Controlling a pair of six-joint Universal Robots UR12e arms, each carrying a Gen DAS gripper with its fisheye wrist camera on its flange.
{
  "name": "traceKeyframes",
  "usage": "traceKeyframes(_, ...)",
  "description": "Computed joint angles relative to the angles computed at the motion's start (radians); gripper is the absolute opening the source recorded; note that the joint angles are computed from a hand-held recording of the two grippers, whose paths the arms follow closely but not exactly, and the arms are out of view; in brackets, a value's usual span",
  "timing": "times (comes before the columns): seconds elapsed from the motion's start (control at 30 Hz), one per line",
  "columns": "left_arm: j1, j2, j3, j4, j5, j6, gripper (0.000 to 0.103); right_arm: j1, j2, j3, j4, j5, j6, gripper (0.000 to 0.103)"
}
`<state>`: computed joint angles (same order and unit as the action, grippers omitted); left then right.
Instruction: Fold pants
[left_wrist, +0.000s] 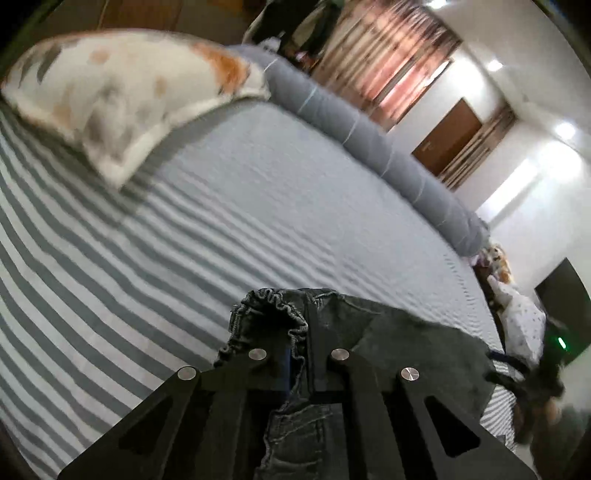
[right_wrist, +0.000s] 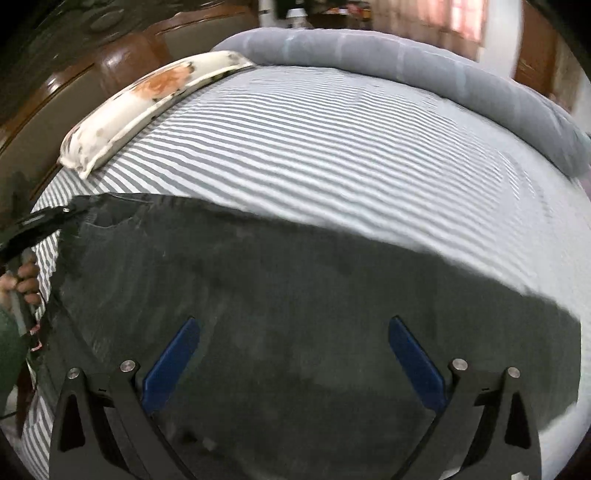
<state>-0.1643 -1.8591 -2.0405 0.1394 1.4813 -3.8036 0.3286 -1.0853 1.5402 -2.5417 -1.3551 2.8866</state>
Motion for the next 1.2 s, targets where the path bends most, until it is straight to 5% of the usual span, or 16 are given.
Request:
traceKeyframes(0.23,-0.029,0.025,-0.020,0.120,0.020,0.027,0.005,0.017,0.119,-0.225,0.249,0.096,-0.279,0.084)
traceKeyframes(0.57,-0.043,0.048,-0.035,0.185,0.021,0.032,0.005,0.019,0.250,-0.484,0.686,0.092,-0.523,0.064)
traceKeyframes(0.67,-0.049,0.051,-0.030,0.159,0.039,0.052,0.005,0.011,0.244,-0.482,0.720,0.116,-0.531,0.023)
traceKeyframes(0.7,-0.051,0.052,-0.029,0.151,0.048,0.056,0.005,0.009,0.234,-0.466,0.705,0.127,-0.533,0.011)
traceKeyframes(0.8,-0.055,0.053,-0.024,0.126,0.082,0.053,0.005,0.003,0.166,-0.362,0.559,0.139,-0.507,0.008)
traceKeyframes(1.07,-0.071,0.105,-0.038,0.028,0.126,0.100,0.006,0.019,-0.049,-0.071,0.179,0.059,-0.352,0.008)
traceKeyframes(1.2,-0.095,0.162,-0.058,-0.047,0.129,0.162,0.006,0.031,-0.148,0.062,0.071,0.016,-0.305,0.008)
